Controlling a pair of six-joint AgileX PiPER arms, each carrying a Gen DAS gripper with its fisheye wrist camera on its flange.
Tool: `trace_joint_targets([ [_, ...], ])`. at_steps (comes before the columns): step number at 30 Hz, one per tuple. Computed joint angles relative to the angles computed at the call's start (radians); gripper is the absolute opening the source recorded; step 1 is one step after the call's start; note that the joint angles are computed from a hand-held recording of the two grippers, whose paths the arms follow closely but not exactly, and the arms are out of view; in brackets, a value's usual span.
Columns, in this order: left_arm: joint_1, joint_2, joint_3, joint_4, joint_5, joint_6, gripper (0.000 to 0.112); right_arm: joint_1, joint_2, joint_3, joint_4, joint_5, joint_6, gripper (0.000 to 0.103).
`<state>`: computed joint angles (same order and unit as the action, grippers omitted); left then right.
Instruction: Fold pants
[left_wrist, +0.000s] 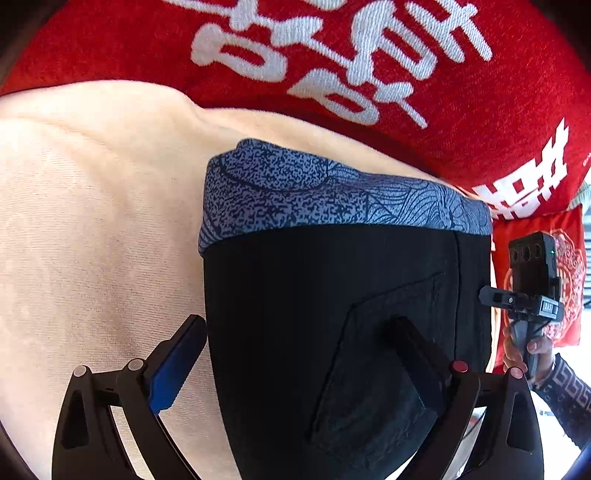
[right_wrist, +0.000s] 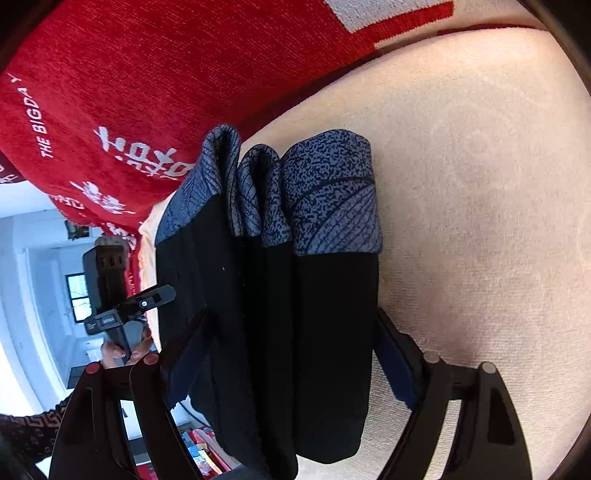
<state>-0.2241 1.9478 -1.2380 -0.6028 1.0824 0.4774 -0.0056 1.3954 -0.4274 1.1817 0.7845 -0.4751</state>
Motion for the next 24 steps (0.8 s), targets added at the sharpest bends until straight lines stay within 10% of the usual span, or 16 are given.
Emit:
trace_joint_targets([
  [7, -0.018, -0.147, 0.094, -0.036, -0.066, -0.037, 0.058, 0.023, -0.078, -0.015, -0.048, 0.007, 0.108, 0.043],
  [16, -0.049, -0.338, 0.139, 0.019, -0.009, -0.163, 0.058, 0.017, -0.212, 0.023, 0.000, 0.119, 0.168, 0.041],
  [24, 0.028, -0.545, 0.232, 0.082, 0.108, -0.161, 0.058, 0.282, -0.443, 0.058, -0.033, 0.004, 0.471, 0.041],
])
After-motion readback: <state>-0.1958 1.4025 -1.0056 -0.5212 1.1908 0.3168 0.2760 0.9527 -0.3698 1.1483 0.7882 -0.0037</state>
